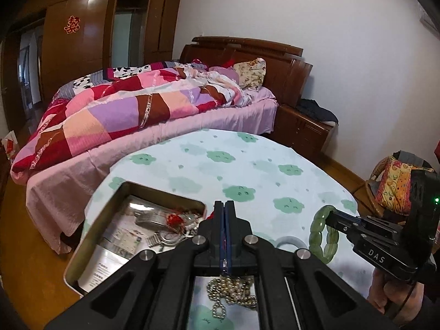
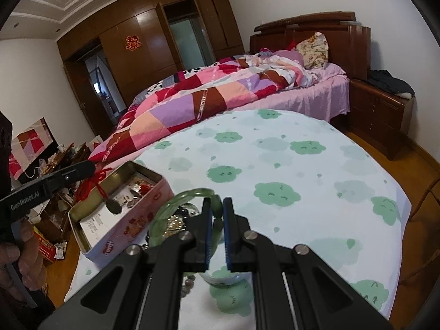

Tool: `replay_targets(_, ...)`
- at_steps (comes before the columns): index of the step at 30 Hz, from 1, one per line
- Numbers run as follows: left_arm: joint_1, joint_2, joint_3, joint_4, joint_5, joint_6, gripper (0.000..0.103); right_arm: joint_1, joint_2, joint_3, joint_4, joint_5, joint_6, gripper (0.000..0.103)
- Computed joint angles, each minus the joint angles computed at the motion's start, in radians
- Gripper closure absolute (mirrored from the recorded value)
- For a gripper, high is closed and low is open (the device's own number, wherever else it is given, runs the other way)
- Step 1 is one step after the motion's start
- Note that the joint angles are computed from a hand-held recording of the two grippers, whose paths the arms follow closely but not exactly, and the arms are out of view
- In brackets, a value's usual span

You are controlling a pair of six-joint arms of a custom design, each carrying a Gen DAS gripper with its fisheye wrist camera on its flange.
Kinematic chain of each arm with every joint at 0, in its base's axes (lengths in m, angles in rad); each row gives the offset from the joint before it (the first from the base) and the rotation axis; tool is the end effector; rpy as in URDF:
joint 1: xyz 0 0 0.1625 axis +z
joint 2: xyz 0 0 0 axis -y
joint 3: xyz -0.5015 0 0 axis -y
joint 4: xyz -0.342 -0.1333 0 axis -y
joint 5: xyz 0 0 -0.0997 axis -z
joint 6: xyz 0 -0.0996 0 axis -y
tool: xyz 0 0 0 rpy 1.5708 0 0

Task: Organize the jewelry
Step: 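Carry the jade bangle with the right tool over the open tin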

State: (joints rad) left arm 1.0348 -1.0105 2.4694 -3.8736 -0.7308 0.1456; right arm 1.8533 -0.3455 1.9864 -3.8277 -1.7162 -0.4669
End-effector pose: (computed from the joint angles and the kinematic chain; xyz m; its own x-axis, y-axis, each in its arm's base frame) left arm -0.0364 -0.4676 0.2778 -0.7997 -0.0532 -0.5980 0.4603 0.5853 -0.6675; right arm 0.2776 -0.5298 -0.0316 -0.7669 -0.5273 0.3657 -0.6414 0.6120 -0.4627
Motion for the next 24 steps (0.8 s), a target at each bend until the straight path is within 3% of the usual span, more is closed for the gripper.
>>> replay_targets(24,0.064,-0.091,-0.026,-0.013,0.036,0.077,0.103,0.122,0.056,-0.171,0.200,-0.022,-0.060,0.093)
